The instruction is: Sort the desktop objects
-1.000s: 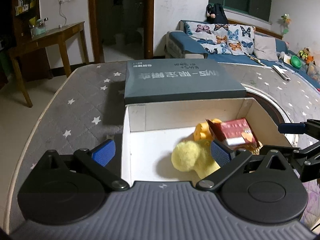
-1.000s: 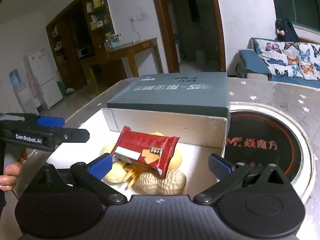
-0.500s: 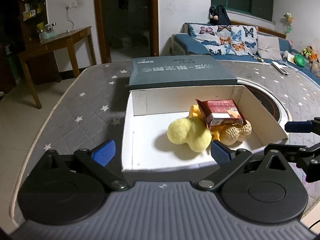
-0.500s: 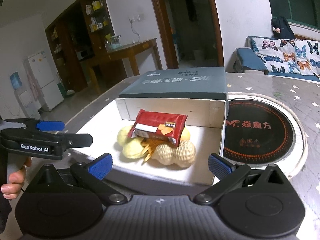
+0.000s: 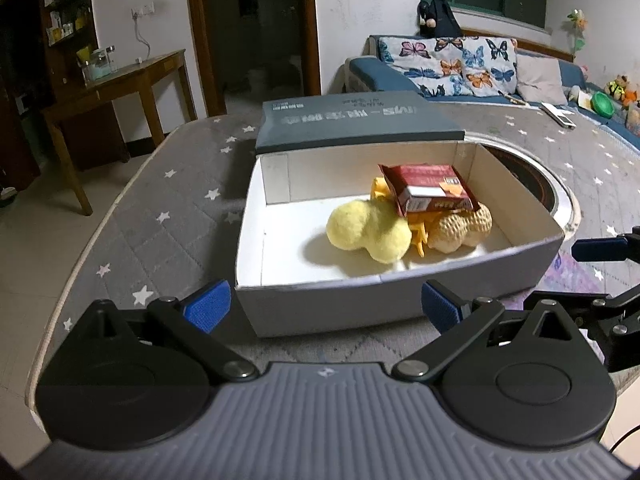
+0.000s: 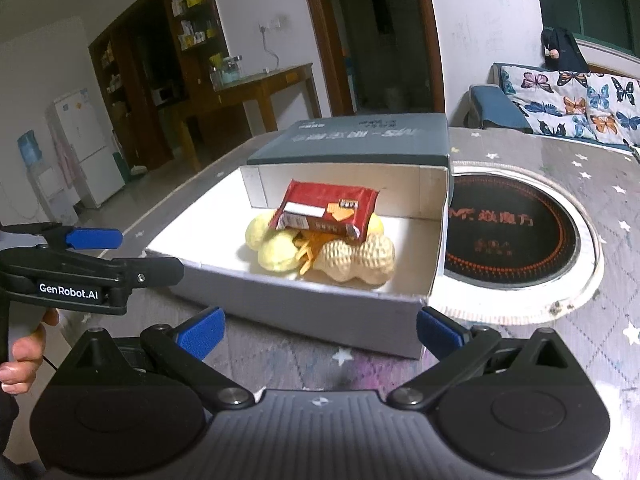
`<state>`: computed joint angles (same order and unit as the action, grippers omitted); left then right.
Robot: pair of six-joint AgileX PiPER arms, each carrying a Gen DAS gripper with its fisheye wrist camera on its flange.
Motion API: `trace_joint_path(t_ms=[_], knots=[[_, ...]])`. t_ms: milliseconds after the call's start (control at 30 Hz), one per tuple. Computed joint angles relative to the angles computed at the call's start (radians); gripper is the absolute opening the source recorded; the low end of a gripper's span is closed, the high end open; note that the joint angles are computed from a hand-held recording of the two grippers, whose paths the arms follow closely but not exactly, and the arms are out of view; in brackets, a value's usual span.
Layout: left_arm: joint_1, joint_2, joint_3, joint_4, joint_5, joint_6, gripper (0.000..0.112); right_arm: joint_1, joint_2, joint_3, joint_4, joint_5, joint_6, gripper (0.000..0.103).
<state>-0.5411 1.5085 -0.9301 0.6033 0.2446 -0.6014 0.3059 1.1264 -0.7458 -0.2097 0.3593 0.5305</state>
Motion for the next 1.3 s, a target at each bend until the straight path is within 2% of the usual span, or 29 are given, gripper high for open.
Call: trace_joint_path(t_ms=[300,567,767,933,1300], knots=[[-0.013,0.013,-0.012,0.045,0.022,-0.04,0.101,0.011,0.007,0.003,-0.008,0.008,0.01,0.103],[-0.002,0.03,-0.052,-0.028,0.052,0.043,0.101,-0.009,0.018,-0.011,0.051,0.006,-0.058,0.103],[0.017,0.027,-0.089,-0.173,0.08,0.197,0.101,-0.024,0.034,-0.032,0.108,0.01,-0.13,0.103],[0.018,0.029,-0.122,-0.185,0.105,0.232,0.101,-0.027,0.044,-0.06,0.126,0.021,-0.166,0.103],[0.066,0.104,-0.294,-0.353,0.141,0.435,0.102,-0.097,0.116,-0.16,0.311,0.038,-0.399,0.103]])
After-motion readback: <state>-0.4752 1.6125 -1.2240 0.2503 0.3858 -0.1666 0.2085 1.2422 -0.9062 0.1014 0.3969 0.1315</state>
